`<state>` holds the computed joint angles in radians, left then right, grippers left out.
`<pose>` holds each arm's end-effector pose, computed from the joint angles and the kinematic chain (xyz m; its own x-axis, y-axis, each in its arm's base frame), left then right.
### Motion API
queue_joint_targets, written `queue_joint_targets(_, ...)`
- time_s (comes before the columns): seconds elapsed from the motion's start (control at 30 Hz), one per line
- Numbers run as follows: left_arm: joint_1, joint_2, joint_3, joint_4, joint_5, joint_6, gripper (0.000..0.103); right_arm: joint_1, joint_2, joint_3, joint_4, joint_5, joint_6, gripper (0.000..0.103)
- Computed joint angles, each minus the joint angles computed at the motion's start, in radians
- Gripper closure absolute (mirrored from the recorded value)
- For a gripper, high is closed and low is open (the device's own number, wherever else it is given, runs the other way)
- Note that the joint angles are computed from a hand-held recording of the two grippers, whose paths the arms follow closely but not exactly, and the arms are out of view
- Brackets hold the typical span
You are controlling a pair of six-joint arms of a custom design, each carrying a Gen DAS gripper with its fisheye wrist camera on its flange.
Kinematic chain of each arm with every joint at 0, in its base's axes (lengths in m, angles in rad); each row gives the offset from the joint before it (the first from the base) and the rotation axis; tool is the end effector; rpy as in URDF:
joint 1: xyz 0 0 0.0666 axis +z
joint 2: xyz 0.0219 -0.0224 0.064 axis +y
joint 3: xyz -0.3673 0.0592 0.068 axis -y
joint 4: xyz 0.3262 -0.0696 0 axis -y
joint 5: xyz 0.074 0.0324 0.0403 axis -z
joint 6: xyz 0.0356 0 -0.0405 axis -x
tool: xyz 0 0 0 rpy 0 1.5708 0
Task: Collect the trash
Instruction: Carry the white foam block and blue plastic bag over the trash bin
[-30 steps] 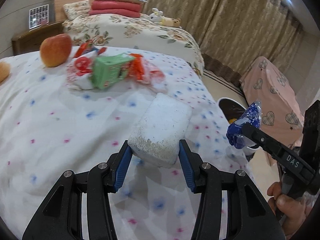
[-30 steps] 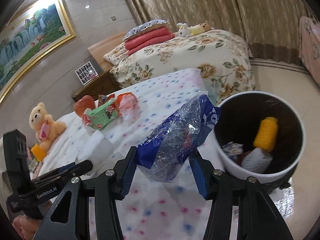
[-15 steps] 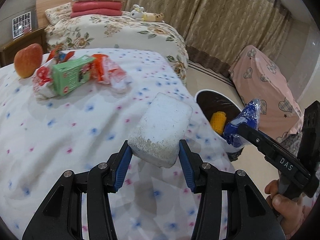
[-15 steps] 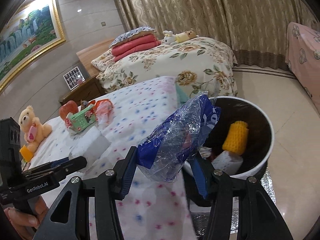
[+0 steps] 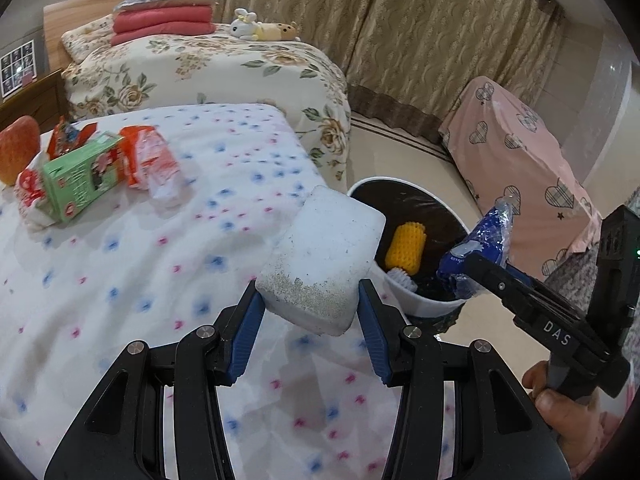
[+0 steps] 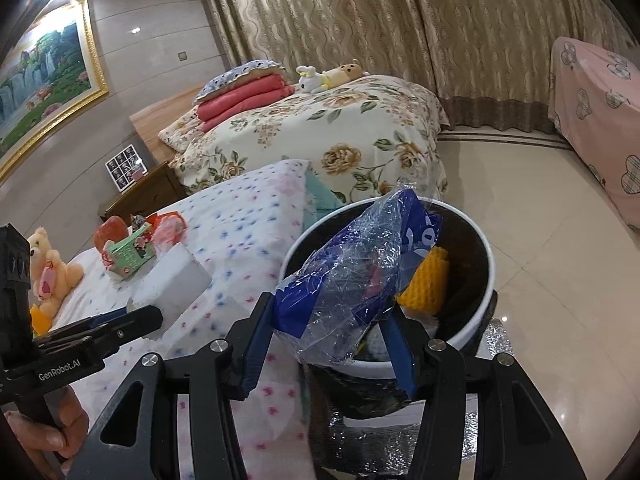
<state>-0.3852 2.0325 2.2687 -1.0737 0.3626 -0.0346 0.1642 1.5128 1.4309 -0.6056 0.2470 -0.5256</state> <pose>0.5838 -0.2507 0.4256 -0.6684 0.3059 -0.6780 0.5948 0.7671 -0.2402 0.4724 0.0690 0.4055 -0.5276 0.4057 -0.7464 0.3383 0.9063 0.2535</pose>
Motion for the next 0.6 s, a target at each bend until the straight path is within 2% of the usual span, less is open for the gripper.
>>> queue_joint_targets(0.6, -0.056, 0.13, 0.241, -0.114, -0.032, -0.011, 0.056, -0.08, 0.009, -0.006, -0.005, -0.054, 0.018, 0.047)
